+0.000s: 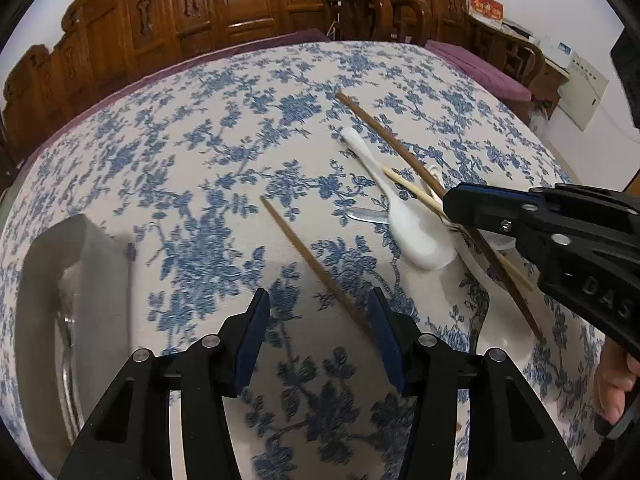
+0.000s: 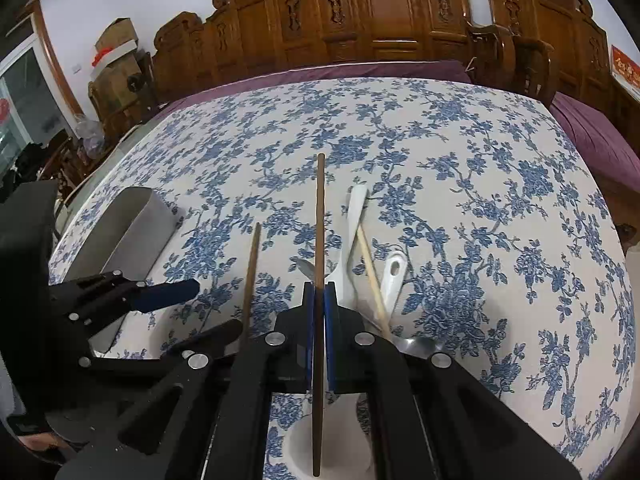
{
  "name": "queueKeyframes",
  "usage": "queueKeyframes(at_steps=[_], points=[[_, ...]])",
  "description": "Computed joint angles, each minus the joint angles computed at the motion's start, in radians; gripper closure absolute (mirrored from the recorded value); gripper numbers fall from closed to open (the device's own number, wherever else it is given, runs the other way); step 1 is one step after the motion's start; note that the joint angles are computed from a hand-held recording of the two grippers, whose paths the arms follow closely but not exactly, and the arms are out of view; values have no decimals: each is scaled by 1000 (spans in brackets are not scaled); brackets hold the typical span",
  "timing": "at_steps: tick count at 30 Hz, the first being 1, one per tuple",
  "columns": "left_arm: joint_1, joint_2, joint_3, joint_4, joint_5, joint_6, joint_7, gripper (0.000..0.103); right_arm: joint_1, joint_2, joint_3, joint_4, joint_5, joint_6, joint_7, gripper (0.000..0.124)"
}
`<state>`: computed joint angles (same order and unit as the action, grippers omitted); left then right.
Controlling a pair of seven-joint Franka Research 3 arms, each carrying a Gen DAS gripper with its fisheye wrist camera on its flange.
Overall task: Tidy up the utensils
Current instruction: 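Grasp a second wooden chopstick with the left tool while the right holds its chopstick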
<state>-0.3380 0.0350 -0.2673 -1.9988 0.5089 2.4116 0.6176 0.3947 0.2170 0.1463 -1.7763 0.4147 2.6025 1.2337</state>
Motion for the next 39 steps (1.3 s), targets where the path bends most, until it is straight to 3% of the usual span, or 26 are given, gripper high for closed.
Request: queueKeyframes(at_steps=[9, 17, 22, 26, 39], points=[[-18, 54, 3, 54, 17, -52, -11, 58, 5, -2, -5, -2, -24, 11, 12, 118], [-3, 3, 6, 4, -41, -58, 19, 85, 6, -4, -3, -2, -30, 10, 14, 118], [11, -28, 6, -30, -82, -53, 21, 89, 11, -6, -3, -5, -40, 12, 18, 118], [15, -41, 2, -48, -78, -43, 18, 98, 12, -10, -1, -8, -37, 16, 17, 118], [32, -115, -1, -88, -58, -42, 19, 98, 22, -23, 9, -13, -23, 6, -1, 118]])
